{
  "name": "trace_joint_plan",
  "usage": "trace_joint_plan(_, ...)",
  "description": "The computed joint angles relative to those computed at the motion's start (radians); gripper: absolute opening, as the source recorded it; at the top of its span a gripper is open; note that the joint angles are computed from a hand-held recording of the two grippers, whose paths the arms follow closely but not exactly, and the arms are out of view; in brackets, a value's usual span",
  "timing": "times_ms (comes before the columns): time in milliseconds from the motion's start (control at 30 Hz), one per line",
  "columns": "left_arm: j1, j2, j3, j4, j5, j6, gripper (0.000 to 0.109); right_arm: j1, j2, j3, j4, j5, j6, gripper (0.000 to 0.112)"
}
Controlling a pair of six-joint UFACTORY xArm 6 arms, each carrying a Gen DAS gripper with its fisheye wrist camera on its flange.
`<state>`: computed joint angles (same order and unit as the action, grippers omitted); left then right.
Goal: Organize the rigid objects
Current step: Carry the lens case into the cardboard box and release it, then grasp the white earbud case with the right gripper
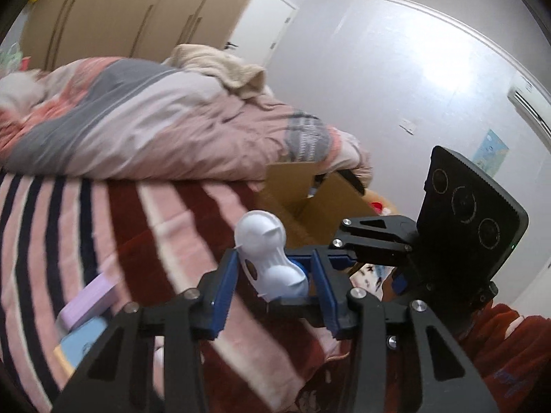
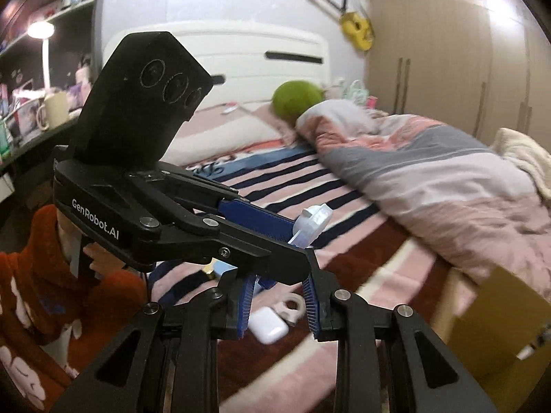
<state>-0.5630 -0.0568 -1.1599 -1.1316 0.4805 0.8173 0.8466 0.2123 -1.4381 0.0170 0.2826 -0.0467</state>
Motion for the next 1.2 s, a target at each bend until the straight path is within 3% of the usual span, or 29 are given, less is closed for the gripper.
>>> trace_joint_plan(267, -0.097, 0.248, -0.322, 0.142, 0.065, -0.144, 0.039, -0.097, -0.227, 0.244, -0.132, -0.043, 0.188, 0.022)
trace_joint_plan(433, -0.124, 0.450, -0.581, 0.249, 0.152, -0.262, 0.039, -0.171, -0.300, 0.316, -0.158, -0.004, 0.246, 0.022)
trace_joint_plan(633, -0.141, 0.570, -0.739, 0.392, 0.193, -0.397, 0.040, -0.223, -0.336, 0.347, -0.204, 0.067, 0.310, 0.024)
trace_joint_plan(667, -0.142, 0.566, -0.731, 0.415, 0.184, -0.413, 0.053, -0.228, -0.331, 0.342, -0.213, 0.074, 0.317, 0.027)
trace_joint_plan(700, -0.144, 0.560, -0.719, 0.436, 0.167, -0.432, 0.073, -0.231, -0.323, 0.333, -0.233, 0.087, 0.335, 0.039)
trace_joint_plan(767, -0.149, 0.528, -0.665, 0.457, 0.104, -0.440, 0.084, -0.232, -0.322, 0.325, -0.274, 0.110, 0.367, 0.058)
trace_joint_plan(900, -0.137, 0.448, -0.557, 0.473, 0.044, -0.445, 0.084, -0.217, -0.337, 0.329, -0.311, 0.115, 0.383, 0.082)
trace_joint_plan(1000, -0.120, 0.341, -0.412, 0.532, -0.031, -0.478, 0.084, -0.197, -0.320, 0.311, -0.309, 0.103, 0.378, 0.086)
trace_joint_plan(1067, -0.106, 0.276, -0.326, 0.569, -0.072, -0.497, 0.084, -0.170, -0.296, 0.287, -0.204, 0.085, 0.266, 0.091)
trace_joint_plan(1200, -0.064, 0.134, -0.142, 0.636, -0.152, -0.552, 0.087, -0.102, -0.232, 0.200, -0.179, 0.105, 0.218, 0.093)
